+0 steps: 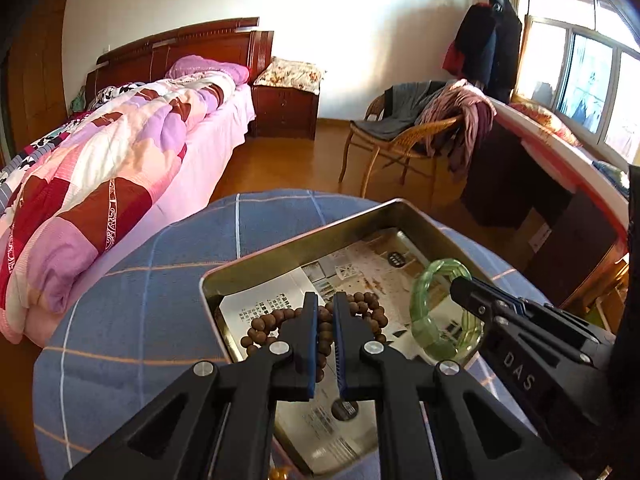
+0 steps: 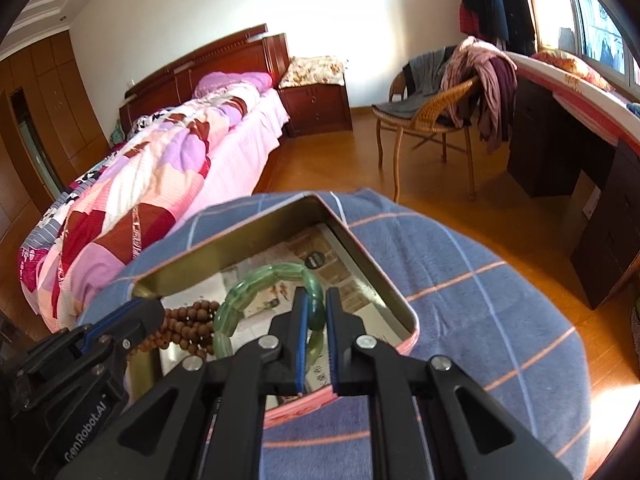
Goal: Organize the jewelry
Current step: 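Carry both items over the pink tin and open both tools to drop them in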
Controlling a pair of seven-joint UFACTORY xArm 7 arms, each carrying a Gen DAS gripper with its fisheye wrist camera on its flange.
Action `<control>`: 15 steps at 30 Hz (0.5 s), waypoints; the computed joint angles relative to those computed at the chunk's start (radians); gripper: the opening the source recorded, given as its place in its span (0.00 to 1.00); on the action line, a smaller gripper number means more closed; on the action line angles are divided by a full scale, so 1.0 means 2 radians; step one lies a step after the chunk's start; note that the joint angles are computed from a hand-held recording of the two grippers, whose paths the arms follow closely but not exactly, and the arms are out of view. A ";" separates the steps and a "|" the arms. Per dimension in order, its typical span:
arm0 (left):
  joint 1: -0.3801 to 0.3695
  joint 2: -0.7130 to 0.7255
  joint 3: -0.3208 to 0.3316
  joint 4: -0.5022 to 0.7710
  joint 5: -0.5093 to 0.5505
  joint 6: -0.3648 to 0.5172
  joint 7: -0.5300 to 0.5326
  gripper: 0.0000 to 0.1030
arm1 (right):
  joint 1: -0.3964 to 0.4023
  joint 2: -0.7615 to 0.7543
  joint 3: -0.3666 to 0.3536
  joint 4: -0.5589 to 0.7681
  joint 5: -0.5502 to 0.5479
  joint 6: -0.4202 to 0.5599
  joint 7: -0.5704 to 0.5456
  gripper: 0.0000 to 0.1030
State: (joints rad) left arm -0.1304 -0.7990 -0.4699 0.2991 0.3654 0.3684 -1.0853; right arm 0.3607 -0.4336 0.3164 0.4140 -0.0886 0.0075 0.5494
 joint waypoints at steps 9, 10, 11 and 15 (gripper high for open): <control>0.026 0.051 -0.013 0.016 0.020 -0.009 -0.011 0.06 | 0.027 0.012 -0.032 -0.011 0.010 -0.024 -0.023 0.12; 0.028 0.053 -0.016 0.017 0.023 -0.007 -0.015 0.06 | 0.032 0.013 -0.039 -0.013 0.013 -0.029 -0.027 0.16; 0.029 0.054 -0.018 0.019 0.026 -0.003 -0.019 0.06 | 0.028 0.017 -0.035 -0.010 0.015 -0.034 -0.027 0.17; 0.032 0.063 -0.027 0.033 0.036 0.024 -0.036 0.07 | 0.032 0.007 -0.039 -0.023 0.024 -0.056 -0.031 0.59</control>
